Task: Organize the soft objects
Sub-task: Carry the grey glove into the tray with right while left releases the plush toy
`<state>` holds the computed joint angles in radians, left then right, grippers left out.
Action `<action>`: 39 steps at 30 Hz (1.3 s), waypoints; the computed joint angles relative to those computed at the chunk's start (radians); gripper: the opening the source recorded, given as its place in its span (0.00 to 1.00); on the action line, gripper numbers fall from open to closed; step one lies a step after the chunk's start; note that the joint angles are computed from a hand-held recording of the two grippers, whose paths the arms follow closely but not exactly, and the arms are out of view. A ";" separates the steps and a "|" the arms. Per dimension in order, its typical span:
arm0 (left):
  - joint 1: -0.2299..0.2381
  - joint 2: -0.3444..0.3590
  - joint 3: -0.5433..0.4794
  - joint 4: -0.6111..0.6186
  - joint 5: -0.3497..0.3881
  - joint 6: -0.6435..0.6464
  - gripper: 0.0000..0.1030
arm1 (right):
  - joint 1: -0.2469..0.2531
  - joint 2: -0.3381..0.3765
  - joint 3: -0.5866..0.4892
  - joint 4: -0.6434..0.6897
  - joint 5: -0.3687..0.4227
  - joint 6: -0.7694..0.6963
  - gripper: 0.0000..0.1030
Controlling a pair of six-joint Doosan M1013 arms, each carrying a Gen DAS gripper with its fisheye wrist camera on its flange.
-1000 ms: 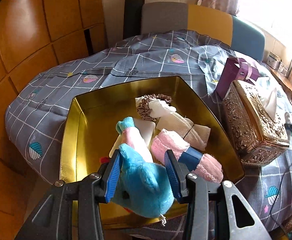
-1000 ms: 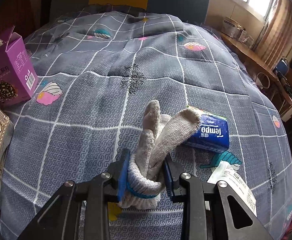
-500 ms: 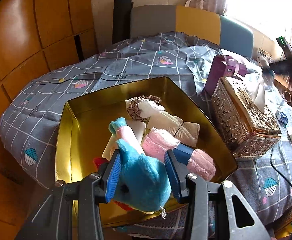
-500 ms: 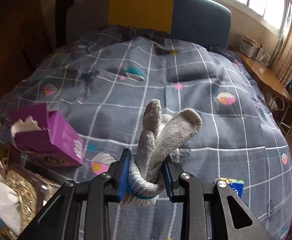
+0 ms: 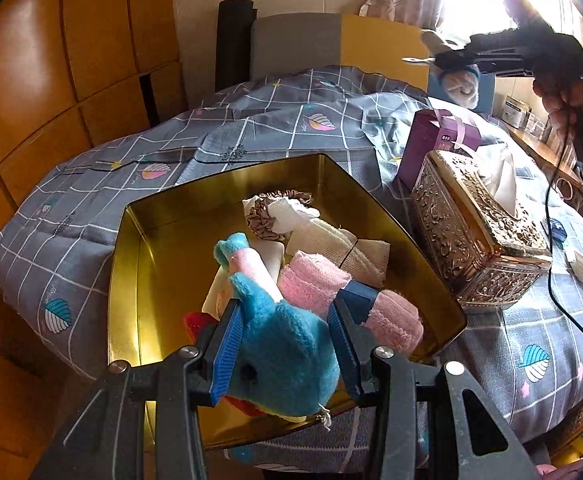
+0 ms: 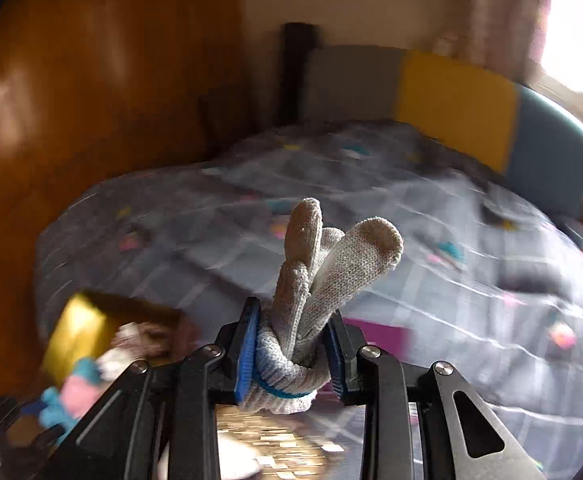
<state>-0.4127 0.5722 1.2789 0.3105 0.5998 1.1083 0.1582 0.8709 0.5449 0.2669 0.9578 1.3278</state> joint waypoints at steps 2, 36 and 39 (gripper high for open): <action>0.002 -0.001 0.002 -0.008 -0.004 0.003 0.42 | 0.008 -0.006 0.015 0.096 0.026 -0.102 0.30; 0.023 -0.042 0.061 0.223 0.026 -0.329 0.42 | 0.161 -0.073 0.336 0.185 0.067 -0.199 0.30; 0.023 -0.041 0.060 0.222 0.026 -0.328 0.42 | 0.160 -0.075 0.347 0.172 0.059 -0.187 0.30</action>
